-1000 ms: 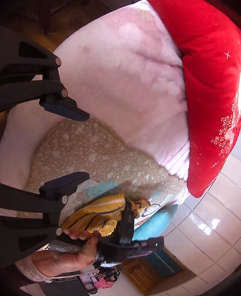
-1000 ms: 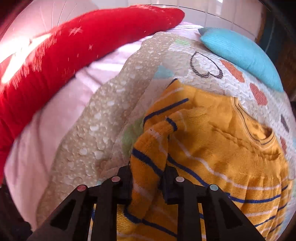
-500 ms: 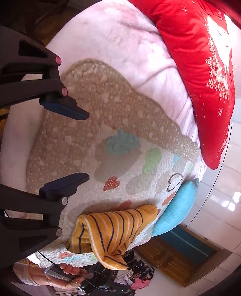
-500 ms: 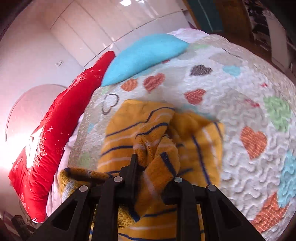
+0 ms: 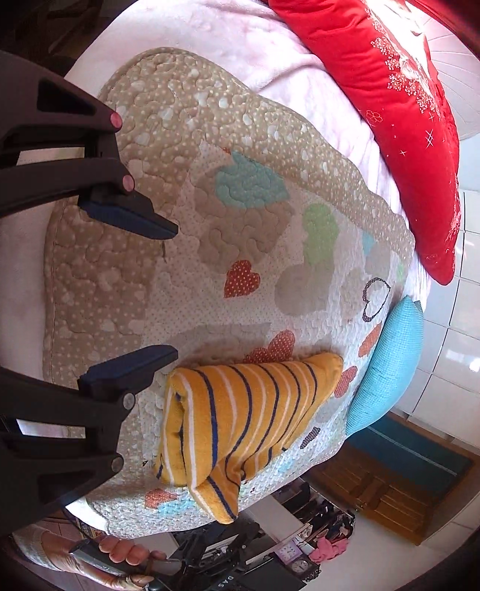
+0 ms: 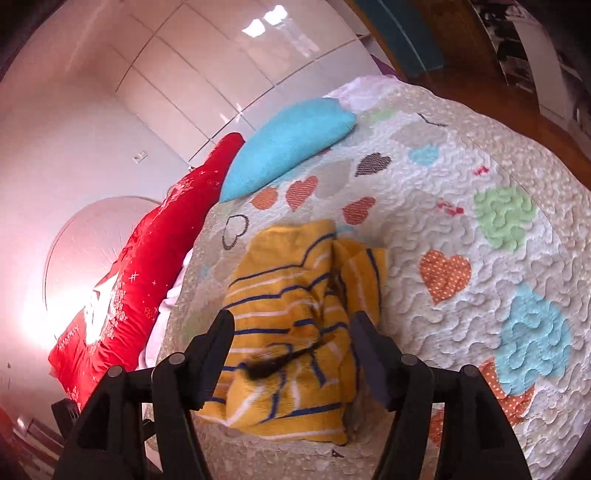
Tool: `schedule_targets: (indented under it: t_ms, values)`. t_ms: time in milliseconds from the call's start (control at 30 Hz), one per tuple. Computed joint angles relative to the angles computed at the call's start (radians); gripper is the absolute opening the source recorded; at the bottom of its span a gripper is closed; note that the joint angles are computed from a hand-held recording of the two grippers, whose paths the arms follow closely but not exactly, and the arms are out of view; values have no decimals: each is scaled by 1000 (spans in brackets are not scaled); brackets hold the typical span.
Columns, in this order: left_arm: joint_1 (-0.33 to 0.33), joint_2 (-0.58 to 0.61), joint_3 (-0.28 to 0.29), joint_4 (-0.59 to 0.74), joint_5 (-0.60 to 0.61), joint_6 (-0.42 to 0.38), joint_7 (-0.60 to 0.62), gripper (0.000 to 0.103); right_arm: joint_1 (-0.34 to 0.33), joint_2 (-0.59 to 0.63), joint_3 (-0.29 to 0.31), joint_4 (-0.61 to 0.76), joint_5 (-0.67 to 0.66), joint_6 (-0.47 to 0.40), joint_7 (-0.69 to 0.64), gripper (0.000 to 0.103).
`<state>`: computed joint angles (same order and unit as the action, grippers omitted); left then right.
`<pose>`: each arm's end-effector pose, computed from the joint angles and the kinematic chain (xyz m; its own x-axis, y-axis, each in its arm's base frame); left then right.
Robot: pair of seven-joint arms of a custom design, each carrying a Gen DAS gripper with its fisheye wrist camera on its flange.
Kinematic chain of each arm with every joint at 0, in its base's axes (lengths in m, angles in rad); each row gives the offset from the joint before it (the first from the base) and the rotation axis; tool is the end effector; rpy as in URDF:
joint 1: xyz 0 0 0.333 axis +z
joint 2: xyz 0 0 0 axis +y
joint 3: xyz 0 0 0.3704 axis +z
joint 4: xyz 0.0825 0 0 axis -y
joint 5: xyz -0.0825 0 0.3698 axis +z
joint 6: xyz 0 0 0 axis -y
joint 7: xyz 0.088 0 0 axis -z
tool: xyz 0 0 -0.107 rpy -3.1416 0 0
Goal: Fold small clothes
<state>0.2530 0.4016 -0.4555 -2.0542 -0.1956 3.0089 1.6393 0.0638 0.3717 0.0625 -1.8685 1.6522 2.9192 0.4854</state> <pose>0.6418 -0.0871 0.3829 -0.0750 -0.9626 0.2602 -0.8497 -0.0749 -0.5219 0.6494 0.0156 0.4016 -0.0789 -0.8252 -0.5594 -0.6655 0.4613 -0.5868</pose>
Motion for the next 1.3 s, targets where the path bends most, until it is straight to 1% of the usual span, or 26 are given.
schedule_targets:
  t_ms: [67, 100, 133, 167, 200, 300, 367, 433, 500, 567, 633, 667, 733, 767, 800, 833, 867, 967, 1033, 1067, 1133, 1167, 1200, 1233, 1267, 1300]
  values:
    - [-1, -1, -7, 5, -2, -6, -1, 58, 51, 25, -9, 2, -209, 57, 159, 73]
    - [1, -2, -13, 6, -5, -8, 3, 58, 80, 44, -28, 0, -336, 65, 263, 66]
    - [3, -4, -20, 6, -9, -7, 9, 58, 82, 62, -27, 3, -394, 45, 299, 50]
    - [3, -8, -24, 4, -12, -4, 13, 58, 72, 80, -21, 9, -433, -4, 321, 9]
    - [-1, -12, -21, 4, -10, -3, 14, 58, 92, 92, -46, -3, -521, -25, 410, 11]
    - [-5, -23, -19, 3, -8, 5, 27, 59, 106, 76, -44, -80, -585, 59, 458, 9]
    - [-4, -25, -17, 2, -6, 20, 34, 64, 51, 44, 16, -139, -523, 99, 422, 9]
    - [13, -7, -35, 15, -8, 34, 50, 68, -15, 36, 81, -170, -445, 103, 386, 9]
    - [11, 31, -41, 59, 7, 20, 54, 69, -41, 46, 104, -167, -426, 95, 374, 10]
    - [11, 90, -55, 132, 17, -22, 64, 69, -63, 44, 117, -157, -410, 72, 368, 14]
    - [-6, 152, -52, 225, 22, -95, 69, 69, -122, 29, 153, -139, -298, 3, 238, 16]
    - [-12, 180, -53, 266, 17, -124, 74, 69, -142, 15, 159, -137, -233, -33, 168, 21]
    - [-21, 230, -56, 340, 2, -166, 97, 70, -159, -16, 151, -136, -110, -58, 55, 45]
    - [-23, 256, -61, 375, -6, -182, 115, 71, -154, -23, 139, -129, -66, -48, 17, 73]
    - [-19, 283, -74, 410, -19, -196, 139, 79, -144, -20, 124, -113, -39, -28, -3, 90]
    - [-15, 312, -89, 446, -33, -208, 164, 86, -131, -7, 107, -91, -39, -9, 3, 91]
    - [-16, 342, -99, 487, -42, -230, 190, 88, -121, 14, 88, -65, -73, -12, 43, 91]
    - [-48, 435, -99, 630, -71, -320, 235, 88, -114, 109, 34, 37, -196, -104, 211, 91]
    - [-67, 509, -111, 749, -105, -439, 251, 89, -129, 186, 32, 123, -261, -168, 303, 90]
    - [-85, 543, -106, 810, -114, -504, 249, 89, -131, 218, 36, 162, -293, -178, 338, 90]
    - [-111, 580, -104, 869, -142, -577, 259, 89, -120, 268, 46, 222, -354, -160, 386, 87]
    - [-119, 589, -106, 883, -157, -603, 271, 89, -121, 289, 58, 248, -376, -168, 403, 75]
    - [-139, 594, -93, 901, -156, -634, 275, 89, -125, 307, 71, 273, -397, -184, 426, 59]
    - [-155, 585, -79, 899, -156, -638, 286, 84, -128, 323, 81, 298, -422, -204, 457, 55]
    - [-170, 564, -60, 876, -163, -607, 284, 80, -123, 330, 84, 316, -458, -210, 482, 49]
    - [-178, 541, -46, 855, -174, -588, 284, 69, -113, 328, 84, 326, -497, -201, 494, 46]
